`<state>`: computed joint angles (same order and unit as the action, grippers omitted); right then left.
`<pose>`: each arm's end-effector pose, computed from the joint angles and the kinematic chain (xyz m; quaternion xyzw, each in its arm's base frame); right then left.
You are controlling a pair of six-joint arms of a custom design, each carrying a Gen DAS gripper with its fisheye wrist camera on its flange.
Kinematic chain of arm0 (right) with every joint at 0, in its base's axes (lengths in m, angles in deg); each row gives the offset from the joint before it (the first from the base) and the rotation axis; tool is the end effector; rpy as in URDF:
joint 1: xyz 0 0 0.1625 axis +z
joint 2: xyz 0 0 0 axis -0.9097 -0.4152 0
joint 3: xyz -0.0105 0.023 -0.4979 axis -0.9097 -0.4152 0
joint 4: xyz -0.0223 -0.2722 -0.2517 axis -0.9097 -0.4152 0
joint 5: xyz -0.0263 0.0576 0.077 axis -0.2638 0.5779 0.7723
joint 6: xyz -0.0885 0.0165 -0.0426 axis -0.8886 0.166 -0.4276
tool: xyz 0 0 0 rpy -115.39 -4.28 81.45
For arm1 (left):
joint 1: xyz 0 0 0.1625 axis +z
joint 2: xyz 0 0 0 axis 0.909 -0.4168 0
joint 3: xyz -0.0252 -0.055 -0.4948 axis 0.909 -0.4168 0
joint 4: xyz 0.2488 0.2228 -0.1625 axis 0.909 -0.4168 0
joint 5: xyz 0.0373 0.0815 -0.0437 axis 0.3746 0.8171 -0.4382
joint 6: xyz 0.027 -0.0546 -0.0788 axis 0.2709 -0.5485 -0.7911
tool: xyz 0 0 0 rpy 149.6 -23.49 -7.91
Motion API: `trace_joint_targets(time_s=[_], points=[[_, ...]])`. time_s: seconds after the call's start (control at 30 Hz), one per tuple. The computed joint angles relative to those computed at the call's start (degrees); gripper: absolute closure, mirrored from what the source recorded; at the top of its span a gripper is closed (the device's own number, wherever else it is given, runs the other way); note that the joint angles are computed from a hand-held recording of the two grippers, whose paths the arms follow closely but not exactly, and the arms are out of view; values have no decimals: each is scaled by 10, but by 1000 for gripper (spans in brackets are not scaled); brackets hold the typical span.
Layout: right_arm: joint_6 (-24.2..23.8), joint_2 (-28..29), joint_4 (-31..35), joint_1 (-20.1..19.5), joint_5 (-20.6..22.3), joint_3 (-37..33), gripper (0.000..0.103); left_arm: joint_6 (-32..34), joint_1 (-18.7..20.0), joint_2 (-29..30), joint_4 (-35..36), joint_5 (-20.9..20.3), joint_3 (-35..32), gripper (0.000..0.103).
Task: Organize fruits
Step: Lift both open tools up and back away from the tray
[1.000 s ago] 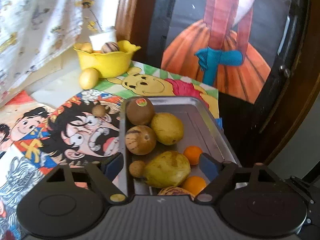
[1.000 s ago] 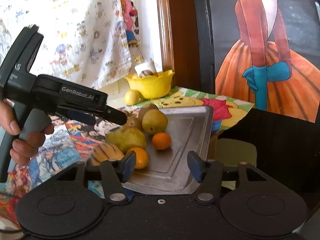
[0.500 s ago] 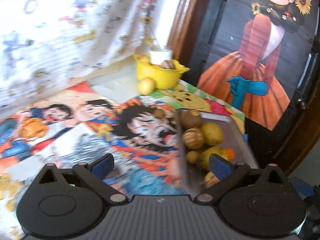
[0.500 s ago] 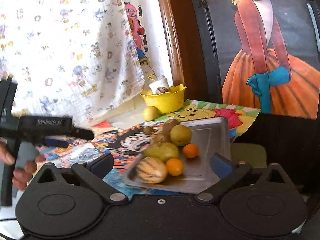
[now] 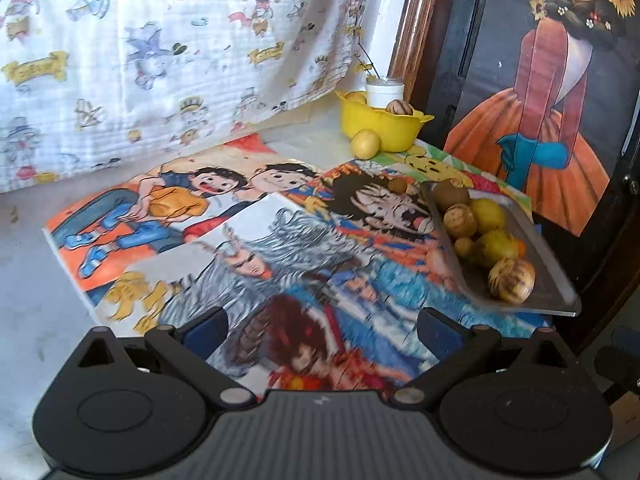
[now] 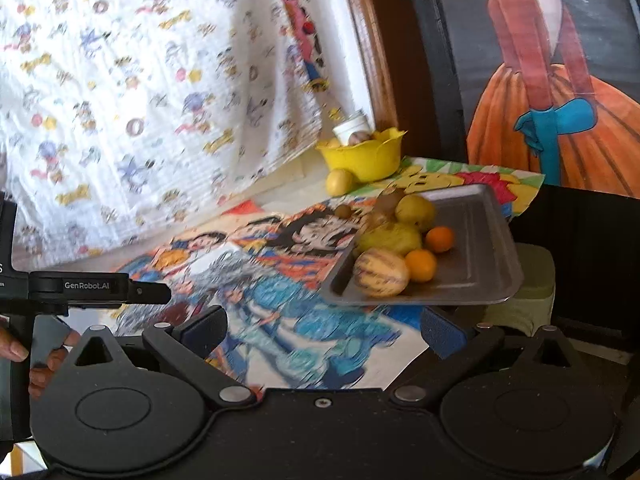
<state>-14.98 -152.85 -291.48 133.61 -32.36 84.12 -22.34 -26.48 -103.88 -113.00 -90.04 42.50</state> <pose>-0.0343 -0.5144 0.3201 0.2808 -0.8521 0.4134 0.1555 -0.3064 -0.5309 -0.0164 0.0960 0.8448 -0.4327 0.2998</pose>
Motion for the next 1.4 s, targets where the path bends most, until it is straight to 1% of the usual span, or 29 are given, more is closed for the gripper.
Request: trace_joint_targets(time_s=[0.2,0.37,0.5,0.67,0.77,1.03,1.1,1.23,1.33,1.4], points=[[-26,5,-20,16,-27,29,1,-18,-14,-5,3,18,40,0],[-43,8,-25,28,-40,43,1,-36,-19,-10,-6,21,65,0],[-55,3,-7,33,-36,50,1,-67,-23,-18,4,28,84,0],[-65,1,-7,43,-42,58,1,-111,-31,-31,33,45,105,0],[-70,-2,-2,47,-39,60,1,-130,-34,-38,45,51,114,0],[-57,2,0,44,-33,49,1,-164,-34,-49,82,66,116,0],[-47,7,-7,39,-27,48,1,-167,-31,-49,87,64,113,0],[-30,8,3,29,-10,36,1,-167,-19,-50,100,50,104,0],[-27,9,13,33,-13,15,1,-138,-10,-49,97,48,88,0],[-28,11,27,43,-23,-9,1,-100,-3,-47,92,51,71,0]])
